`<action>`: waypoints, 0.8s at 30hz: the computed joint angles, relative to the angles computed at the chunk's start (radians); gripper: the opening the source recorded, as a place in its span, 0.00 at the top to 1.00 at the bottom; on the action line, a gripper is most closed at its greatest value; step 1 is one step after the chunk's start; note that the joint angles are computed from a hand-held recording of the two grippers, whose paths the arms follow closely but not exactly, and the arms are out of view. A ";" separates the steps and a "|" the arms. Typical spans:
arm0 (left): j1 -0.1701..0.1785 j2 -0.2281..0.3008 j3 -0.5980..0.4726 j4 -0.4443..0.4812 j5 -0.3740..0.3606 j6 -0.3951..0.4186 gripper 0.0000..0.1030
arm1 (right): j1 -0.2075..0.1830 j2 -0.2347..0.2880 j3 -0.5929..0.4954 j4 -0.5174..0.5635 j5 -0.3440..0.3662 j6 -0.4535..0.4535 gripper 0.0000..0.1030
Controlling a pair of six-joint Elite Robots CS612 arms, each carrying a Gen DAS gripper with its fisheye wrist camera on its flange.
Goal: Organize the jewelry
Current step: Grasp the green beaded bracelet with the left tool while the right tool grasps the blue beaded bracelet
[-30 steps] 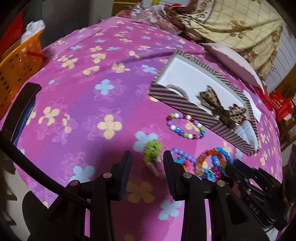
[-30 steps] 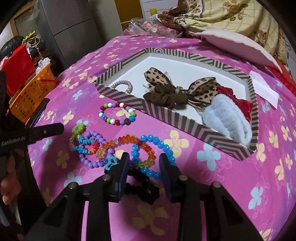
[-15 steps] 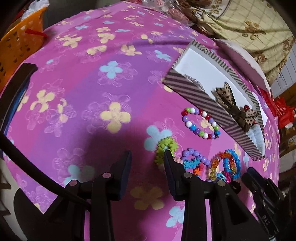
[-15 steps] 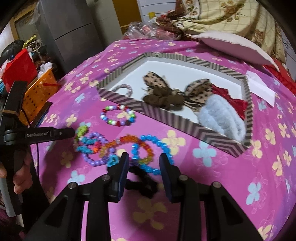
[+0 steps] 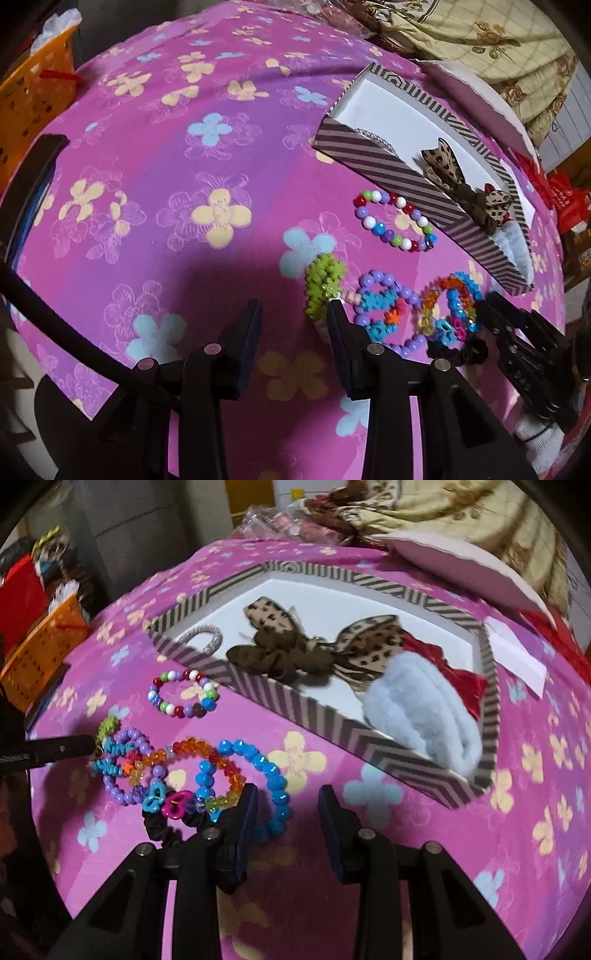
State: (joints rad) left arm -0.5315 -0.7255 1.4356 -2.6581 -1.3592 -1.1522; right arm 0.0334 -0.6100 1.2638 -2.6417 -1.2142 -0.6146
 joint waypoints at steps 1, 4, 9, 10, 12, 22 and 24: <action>0.001 -0.002 0.005 -0.008 -0.003 -0.009 0.67 | 0.003 0.001 0.000 -0.005 -0.007 -0.013 0.66; 0.005 -0.002 0.009 -0.026 -0.018 -0.015 0.67 | 0.010 0.005 0.003 -0.040 -0.029 -0.043 0.69; -0.002 0.009 -0.014 -0.009 -0.002 0.018 0.67 | 0.008 0.006 0.007 -0.064 -0.020 -0.040 0.89; -0.004 0.011 -0.017 -0.004 0.009 0.022 0.67 | 0.007 0.005 0.010 -0.065 -0.016 -0.034 0.89; -0.008 0.012 -0.019 0.006 0.028 0.029 0.80 | 0.003 0.001 0.019 -0.075 -0.010 -0.028 0.89; -0.007 -0.033 0.050 -0.118 0.048 0.080 1.00 | -0.019 -0.069 0.102 -0.208 0.048 -0.021 0.89; -0.011 -0.044 0.059 -0.124 0.069 0.090 1.00 | -0.021 -0.085 0.115 -0.230 0.057 -0.020 0.89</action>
State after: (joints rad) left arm -0.5422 -0.7693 1.4945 -2.7816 -1.2900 -1.0619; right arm 0.0121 -0.6949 1.3785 -2.8713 -1.1575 -0.6345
